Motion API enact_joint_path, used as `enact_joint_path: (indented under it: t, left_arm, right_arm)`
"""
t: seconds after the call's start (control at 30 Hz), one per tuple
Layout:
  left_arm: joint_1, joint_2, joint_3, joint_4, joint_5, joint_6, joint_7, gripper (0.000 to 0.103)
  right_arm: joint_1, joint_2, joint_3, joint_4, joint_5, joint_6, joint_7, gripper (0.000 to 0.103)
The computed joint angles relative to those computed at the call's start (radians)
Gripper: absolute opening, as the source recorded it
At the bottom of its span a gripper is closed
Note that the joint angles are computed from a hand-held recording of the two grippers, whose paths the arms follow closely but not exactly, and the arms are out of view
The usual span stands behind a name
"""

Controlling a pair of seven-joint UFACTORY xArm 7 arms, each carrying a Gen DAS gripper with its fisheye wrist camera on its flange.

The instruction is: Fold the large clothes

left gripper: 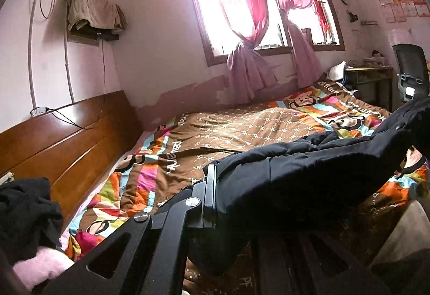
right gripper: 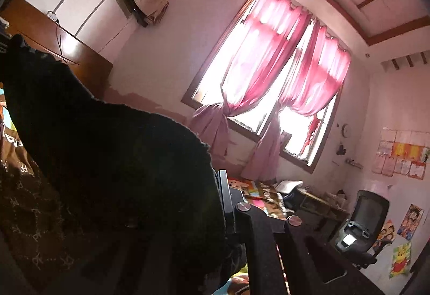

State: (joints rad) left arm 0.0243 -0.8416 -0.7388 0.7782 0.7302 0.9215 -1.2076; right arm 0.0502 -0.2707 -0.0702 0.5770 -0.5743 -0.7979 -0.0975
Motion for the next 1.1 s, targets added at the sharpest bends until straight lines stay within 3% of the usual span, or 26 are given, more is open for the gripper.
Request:
enact_joint_path:
  t: [0.27, 0.47, 0.6, 0.83, 1.03, 1.1]
  left_arm:
    - [0.076, 0.192, 0.083, 0.057, 0.094, -0.087, -0.001, 0.004]
    - [0.131, 0.406, 0.144, 0.162, 0.242, -0.119, -0.039, 0.004]
    - [0.148, 0.566, 0.201, 0.253, 0.311, -0.136, -0.049, 0.004]
    - [0.134, 0.854, 0.320, 0.416, 0.371, -0.175, -0.031, 0.004]
    - [0.091, 1.061, 0.418, 0.542, 0.355, -0.215, 0.015, 0.004]
    - [0.079, 1.102, 0.448, 0.565, 0.341, -0.237, 0.020, 0.004]
  right_arm:
    - [0.022, 0.212, 0.049, 0.271, -0.035, 0.139, 0.055, 0.005]
    - [0.032, 0.409, 0.118, 0.529, 0.011, 0.302, 0.005, 0.006]
    - [-0.007, 0.578, 0.212, 0.748, -0.006, 0.432, -0.001, 0.006]
    - [0.056, 0.892, 0.259, 1.130, 0.094, 0.669, -0.157, 0.006]
    - [0.119, 1.125, 0.246, 1.428, 0.175, 0.833, -0.272, 0.007]
    - [0.095, 1.201, 0.320, 1.532, 0.219, 0.921, -0.348, 0.007]
